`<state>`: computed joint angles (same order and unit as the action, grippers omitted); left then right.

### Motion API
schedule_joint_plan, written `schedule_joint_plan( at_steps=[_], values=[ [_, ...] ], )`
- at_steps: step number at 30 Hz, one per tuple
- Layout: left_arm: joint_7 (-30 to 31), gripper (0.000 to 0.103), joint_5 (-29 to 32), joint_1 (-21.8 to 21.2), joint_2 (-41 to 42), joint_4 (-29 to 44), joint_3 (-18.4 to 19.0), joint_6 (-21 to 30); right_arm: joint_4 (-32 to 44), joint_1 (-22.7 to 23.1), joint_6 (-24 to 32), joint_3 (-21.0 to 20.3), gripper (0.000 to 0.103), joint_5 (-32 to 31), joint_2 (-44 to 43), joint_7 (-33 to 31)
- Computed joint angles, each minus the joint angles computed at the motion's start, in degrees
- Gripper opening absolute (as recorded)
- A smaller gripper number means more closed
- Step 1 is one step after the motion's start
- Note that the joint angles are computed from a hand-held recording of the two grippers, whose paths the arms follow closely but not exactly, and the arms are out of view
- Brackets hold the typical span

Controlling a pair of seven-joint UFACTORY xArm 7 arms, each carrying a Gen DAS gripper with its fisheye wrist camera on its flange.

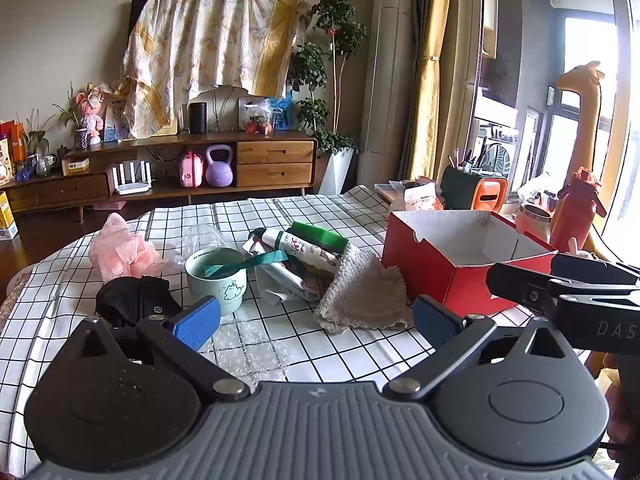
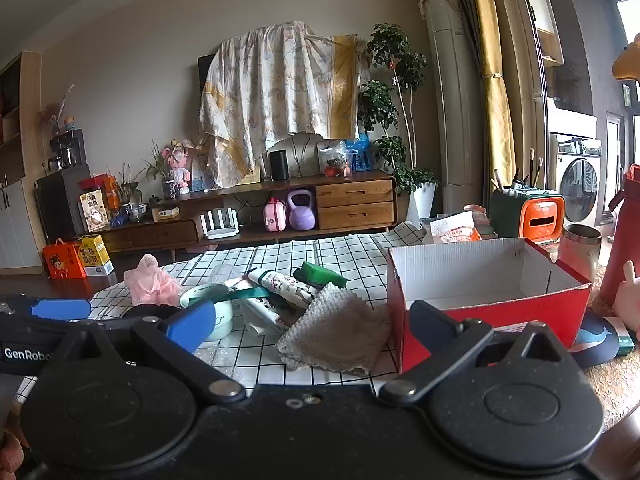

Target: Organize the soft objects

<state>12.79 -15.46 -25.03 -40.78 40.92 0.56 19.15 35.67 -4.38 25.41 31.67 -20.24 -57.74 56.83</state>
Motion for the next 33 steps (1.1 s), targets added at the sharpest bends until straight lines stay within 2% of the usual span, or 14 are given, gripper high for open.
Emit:
schedule_joint_plan(
  at_steps=[33],
  values=[
    [-1.79,0.103,0.79,0.21,-1.78,-0.97,-0.05,0.09,1.24,0.61,1.9,0.45,0.103,0.03,-1.08,-0.02]
  ],
)
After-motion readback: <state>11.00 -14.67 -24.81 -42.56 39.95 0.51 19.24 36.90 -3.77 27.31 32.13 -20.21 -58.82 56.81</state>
